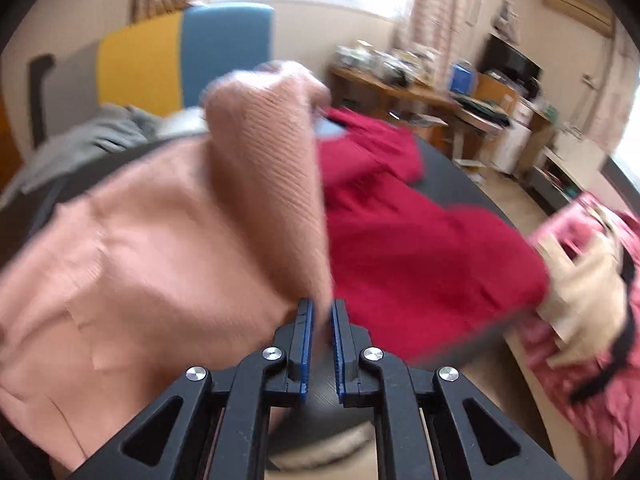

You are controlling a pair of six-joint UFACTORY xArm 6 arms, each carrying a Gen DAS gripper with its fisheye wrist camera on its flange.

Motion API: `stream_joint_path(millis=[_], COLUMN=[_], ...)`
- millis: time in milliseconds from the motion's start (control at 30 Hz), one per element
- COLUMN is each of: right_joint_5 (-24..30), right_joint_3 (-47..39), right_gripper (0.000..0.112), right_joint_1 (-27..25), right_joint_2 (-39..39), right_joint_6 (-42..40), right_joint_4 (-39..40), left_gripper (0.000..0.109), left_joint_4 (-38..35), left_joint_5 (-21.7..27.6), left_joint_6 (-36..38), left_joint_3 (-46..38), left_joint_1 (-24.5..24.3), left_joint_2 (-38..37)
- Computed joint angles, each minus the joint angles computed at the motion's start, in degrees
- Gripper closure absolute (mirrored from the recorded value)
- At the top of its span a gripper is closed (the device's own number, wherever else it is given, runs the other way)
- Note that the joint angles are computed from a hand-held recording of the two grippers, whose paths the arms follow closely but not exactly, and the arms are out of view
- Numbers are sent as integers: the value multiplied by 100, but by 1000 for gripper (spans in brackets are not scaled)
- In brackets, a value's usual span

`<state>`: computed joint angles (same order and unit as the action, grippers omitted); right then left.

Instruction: Fold clothes

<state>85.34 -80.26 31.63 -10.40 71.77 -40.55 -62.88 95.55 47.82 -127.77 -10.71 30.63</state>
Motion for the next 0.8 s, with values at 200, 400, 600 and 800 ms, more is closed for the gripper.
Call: stream_joint_path(millis=[200,400,600,800], right_joint_5=[360,-810,-4202,-2697], right_joint_3=[1688,1863,512,-1584], right_gripper=[101,57,28,20], right_joint_1=[283,437,-639,-669], right_joint_2=[-1523,-1913,-381,1727], right_joint_6=[1898,2465,-23,-2215], right_joint_4=[390,-450,650,2154], left_gripper=[108,108,107,86], left_joint_4=[312,189,644,284], left_joint_5=[1750,2082,1985,1221], left_joint_6=[1043,654,1176,-234], left_joint_3=[414,309,640,-807], left_joint_1=[-6,-563,-991,-398], left_joint_2=[-422,-154,-424,590])
